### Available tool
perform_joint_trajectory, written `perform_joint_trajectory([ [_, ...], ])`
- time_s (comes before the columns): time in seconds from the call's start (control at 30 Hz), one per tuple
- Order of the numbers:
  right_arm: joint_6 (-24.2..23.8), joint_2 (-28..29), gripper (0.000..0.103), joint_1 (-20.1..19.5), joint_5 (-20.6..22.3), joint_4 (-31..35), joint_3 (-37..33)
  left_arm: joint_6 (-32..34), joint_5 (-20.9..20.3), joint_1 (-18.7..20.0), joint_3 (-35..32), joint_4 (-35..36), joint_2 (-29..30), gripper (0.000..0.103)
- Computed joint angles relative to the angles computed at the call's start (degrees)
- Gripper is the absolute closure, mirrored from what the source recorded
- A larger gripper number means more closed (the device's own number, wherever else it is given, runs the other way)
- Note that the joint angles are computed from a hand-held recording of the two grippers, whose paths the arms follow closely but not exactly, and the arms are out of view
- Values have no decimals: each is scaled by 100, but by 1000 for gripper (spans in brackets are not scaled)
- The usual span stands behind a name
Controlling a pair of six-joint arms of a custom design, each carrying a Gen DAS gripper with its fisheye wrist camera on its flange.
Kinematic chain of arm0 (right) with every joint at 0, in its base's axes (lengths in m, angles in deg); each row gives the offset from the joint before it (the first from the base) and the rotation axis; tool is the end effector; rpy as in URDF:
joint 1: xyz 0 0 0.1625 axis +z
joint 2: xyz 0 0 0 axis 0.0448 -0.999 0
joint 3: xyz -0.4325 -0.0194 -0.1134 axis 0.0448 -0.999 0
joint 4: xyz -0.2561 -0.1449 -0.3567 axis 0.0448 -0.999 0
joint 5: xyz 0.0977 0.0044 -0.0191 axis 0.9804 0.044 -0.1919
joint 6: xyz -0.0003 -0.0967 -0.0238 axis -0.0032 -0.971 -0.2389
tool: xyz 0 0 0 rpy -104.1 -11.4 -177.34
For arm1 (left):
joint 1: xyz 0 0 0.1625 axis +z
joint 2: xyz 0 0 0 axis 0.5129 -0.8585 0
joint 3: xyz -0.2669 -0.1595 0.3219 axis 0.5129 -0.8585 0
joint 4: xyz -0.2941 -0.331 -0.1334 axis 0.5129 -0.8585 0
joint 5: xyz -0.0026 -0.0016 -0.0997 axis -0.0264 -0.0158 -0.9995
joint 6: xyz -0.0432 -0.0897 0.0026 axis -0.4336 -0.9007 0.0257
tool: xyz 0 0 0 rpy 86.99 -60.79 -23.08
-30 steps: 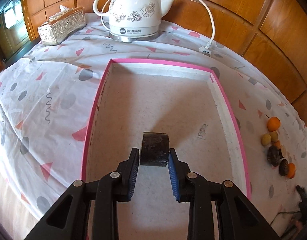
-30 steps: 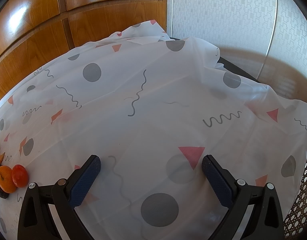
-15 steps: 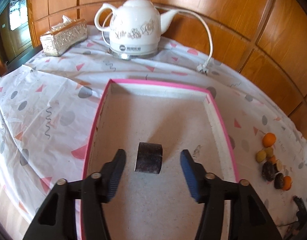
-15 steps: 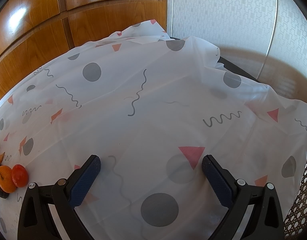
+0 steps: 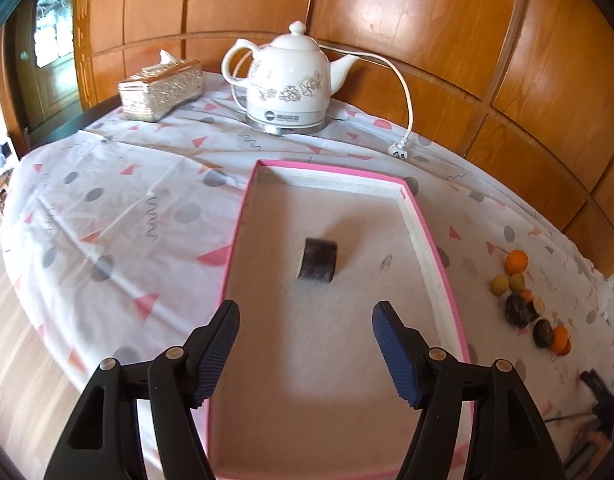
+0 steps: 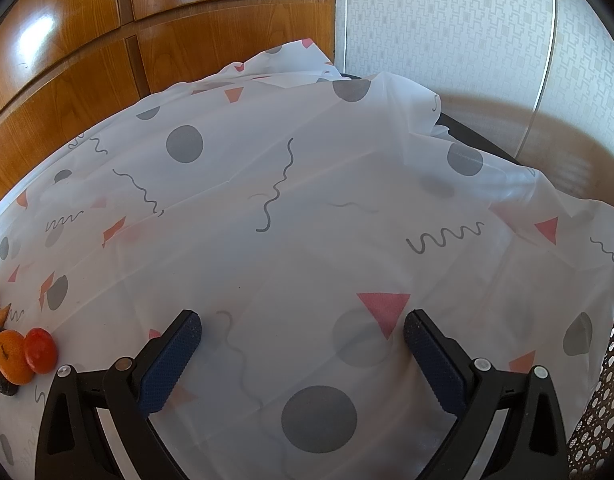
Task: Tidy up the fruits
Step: 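Carry the dark cylinder into the pink tray and open the left tool, then reach the right tool to the red tomato and grasp it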
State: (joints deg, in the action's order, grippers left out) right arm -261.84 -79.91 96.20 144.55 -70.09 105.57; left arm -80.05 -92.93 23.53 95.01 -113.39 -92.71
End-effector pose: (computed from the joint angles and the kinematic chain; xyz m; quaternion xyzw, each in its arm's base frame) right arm 0.0771 -0.2339 0.0311 -0.2563 -0.7331 0.4525 0.4383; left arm 0.0600 -0.2830 0.2919 0.0436 0.8782 -0.3580 0.3143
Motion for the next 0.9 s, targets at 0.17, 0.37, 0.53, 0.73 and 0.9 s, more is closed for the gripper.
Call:
perform_joint_trajectory([
  [0.17, 4, 0, 0, 5, 7, 7, -2, -1198, 534, -476, 51, 2232, -1507, 32],
  [0.37, 31, -3, 1, 45, -47, 217, -55, -1768, 592, -368, -54, 2825, -1971, 31],
  [0.53, -313, -176, 25, 312, -765, 598, -48, -1659, 502, -314, -41, 2747, -2021, 29],
  [0.73, -1250, 189, 38, 733, -1957, 1607, -574, -1588, 321, -113, -36, 2500, -1942, 29],
  [0.9, -1853, 729, 38, 901, -1970, 2260, -1181, -1497, 199, 63, -48, 2355, -1963, 29],
])
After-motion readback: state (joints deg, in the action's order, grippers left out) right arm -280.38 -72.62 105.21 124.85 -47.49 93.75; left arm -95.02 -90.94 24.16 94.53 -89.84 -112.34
